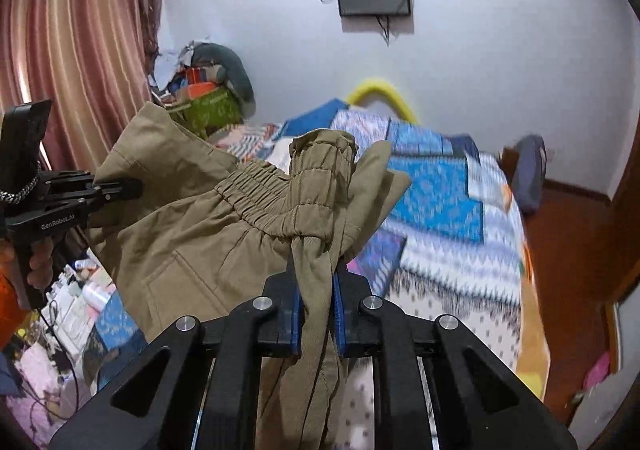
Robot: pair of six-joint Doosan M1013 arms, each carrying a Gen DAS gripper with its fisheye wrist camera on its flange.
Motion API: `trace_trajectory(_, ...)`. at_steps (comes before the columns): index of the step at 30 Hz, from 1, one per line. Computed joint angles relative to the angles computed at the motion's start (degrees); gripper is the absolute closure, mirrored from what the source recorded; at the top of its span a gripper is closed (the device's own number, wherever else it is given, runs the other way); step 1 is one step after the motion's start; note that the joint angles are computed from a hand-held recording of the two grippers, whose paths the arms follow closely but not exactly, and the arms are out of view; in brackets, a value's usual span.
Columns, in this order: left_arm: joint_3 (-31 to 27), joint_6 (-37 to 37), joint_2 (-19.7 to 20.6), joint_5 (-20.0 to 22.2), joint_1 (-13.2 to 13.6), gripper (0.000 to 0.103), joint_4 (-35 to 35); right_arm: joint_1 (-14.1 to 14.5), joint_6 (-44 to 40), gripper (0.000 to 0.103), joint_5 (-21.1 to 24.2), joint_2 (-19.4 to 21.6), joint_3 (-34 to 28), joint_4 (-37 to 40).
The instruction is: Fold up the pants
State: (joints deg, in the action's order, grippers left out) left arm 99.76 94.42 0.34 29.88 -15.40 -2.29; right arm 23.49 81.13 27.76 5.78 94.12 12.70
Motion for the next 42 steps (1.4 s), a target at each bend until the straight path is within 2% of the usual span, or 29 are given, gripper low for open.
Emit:
trace_trajectory(8, -4.6, -0.65, 3.63, 0.94, 3.28, 0.1, 1.73, 1.24, -0.21, 0.092, 0.67, 5.89, -7.43, -1.76)
trace_trajectory(15, -7.78, -3.41, 7.78, -0.57, 6.16, 0.1, 5.75, 2.28, -1.91, 0.092, 0.32, 11.93, -13.49, -1.94)
trace_trajectory(17, -8.69, -5.14, 9.44, -1.0, 6.99, 0.1, 7.46, 2.57, -1.21, 0.092, 0.27, 13.32, -14.82, -2.83)
trace_trajectory(23, -11.68, -4.84, 14.8, -0.74, 9.74, 0.1, 5.5, 3.36, 0.05, 0.092, 0.97, 17.93, -18.76, -5.16)
trace_trajectory(28, -15.1, -8.51, 19.62, 1.83, 10.6, 0.1, 8.41, 3.93, 5.09, 0.092, 0.32, 21.43, -20.65, -9.41)
trace_trajectory(31, -17.14, -10.43, 22.7, 3.75, 10.69, 0.1, 11.32, 4.17, 7.11, 0.092, 2.81, 24.0, -23.03, -10.95)
trace_trajectory(33, -18.18, -9.09, 24.73, 4.56, 11.22, 0.1, 9.59, 4.51, 8.87, 0.092, 5.76, 25.84, -24.87, -13.98)
trace_trajectory(36, -20.04, -4.74, 28.13, 8.13, 12.25, 0.099, 4.84, 4.52, 9.95, 0.092, 10.29, 28.1, -26.94, -14.9)
trace_trajectory(39, -22.0, -7.18, 31.3, 12.79, 12.29, 0.097, 7.83, 4.48, 9.89, 0.092, 16.1, 30.67, -29.66, -16.69)
trace_trajectory(41, -21.52, -7.92, 31.87, 12.69, 12.13, 0.087, 9.97, 4.01, 9.16, 0.092, 18.32, 31.42, -30.78, -15.11)
trace_trajectory(42, -20.79, -8.25, 31.68, 11.64, 11.97, 0.076, 11.74, 3.57, 8.37, 0.092, 18.93, 31.57, -31.16, -13.36)
